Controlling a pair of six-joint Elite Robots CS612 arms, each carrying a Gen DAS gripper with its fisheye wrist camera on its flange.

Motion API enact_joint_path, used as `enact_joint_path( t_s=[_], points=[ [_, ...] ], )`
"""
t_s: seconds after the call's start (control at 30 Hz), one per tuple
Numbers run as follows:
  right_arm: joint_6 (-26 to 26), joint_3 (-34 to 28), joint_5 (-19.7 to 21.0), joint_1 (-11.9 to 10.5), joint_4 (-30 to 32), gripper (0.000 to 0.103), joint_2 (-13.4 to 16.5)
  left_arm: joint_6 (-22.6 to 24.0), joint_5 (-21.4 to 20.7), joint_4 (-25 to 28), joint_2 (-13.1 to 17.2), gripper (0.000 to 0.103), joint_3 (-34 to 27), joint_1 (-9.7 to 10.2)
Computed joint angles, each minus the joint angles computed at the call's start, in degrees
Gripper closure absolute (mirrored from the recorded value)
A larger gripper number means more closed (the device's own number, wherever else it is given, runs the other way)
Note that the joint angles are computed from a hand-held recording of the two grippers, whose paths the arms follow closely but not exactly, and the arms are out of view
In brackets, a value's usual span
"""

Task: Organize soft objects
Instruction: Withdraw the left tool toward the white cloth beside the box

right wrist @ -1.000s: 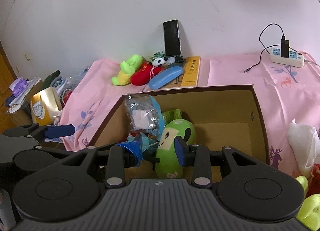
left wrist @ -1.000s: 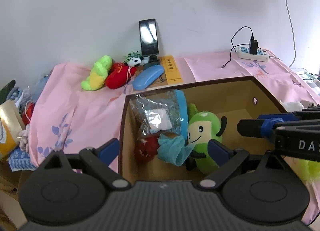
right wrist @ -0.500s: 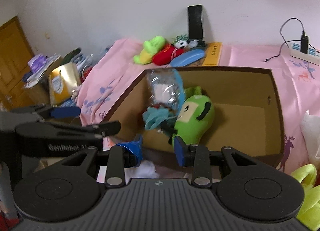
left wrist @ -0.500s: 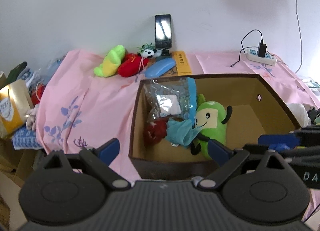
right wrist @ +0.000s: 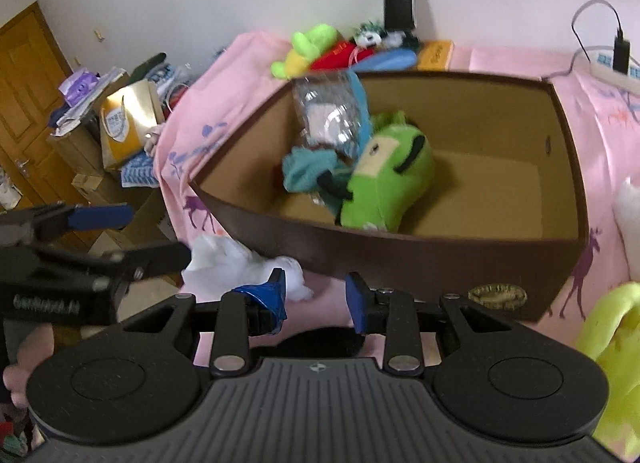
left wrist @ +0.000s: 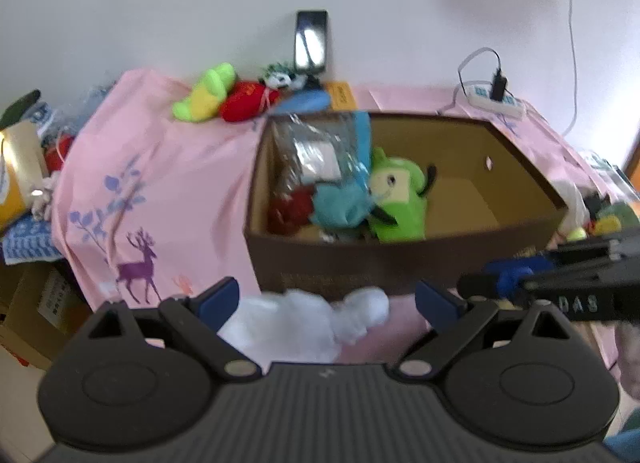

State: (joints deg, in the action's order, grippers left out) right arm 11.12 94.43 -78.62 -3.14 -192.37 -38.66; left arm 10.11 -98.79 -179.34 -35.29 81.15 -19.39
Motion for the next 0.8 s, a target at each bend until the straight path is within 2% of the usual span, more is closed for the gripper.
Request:
enact_joint_path(
  t_s=[0.23, 0.53, 0.6, 0.8],
  points=[
    [2.1, 0.0, 1.4, -0.3, 4.8, 0.088, 0.1, 2.6, -4.7, 2.3, 0.0, 0.007, 1.1, 0.04],
    [6.4, 0.3, 2.8, -0.9, 8.7, 0.087, 0.1, 7.9, -7.4, 4.6, 1.0, 0.007, 1.4, -0.53],
    [7.1, 0.3, 2.9, -0.9, 9.3, 0.087, 0.1, 8.5, -7.7, 5.5, 1.3, 0.009, 1.1, -0.62],
    [9.1, -0.2, 3.6, -1.1, 11.0, 0.087, 0.4, 10.6, -9.3, 9.7, 2.4, 0.027, -0.4, -0.62]
  ],
)
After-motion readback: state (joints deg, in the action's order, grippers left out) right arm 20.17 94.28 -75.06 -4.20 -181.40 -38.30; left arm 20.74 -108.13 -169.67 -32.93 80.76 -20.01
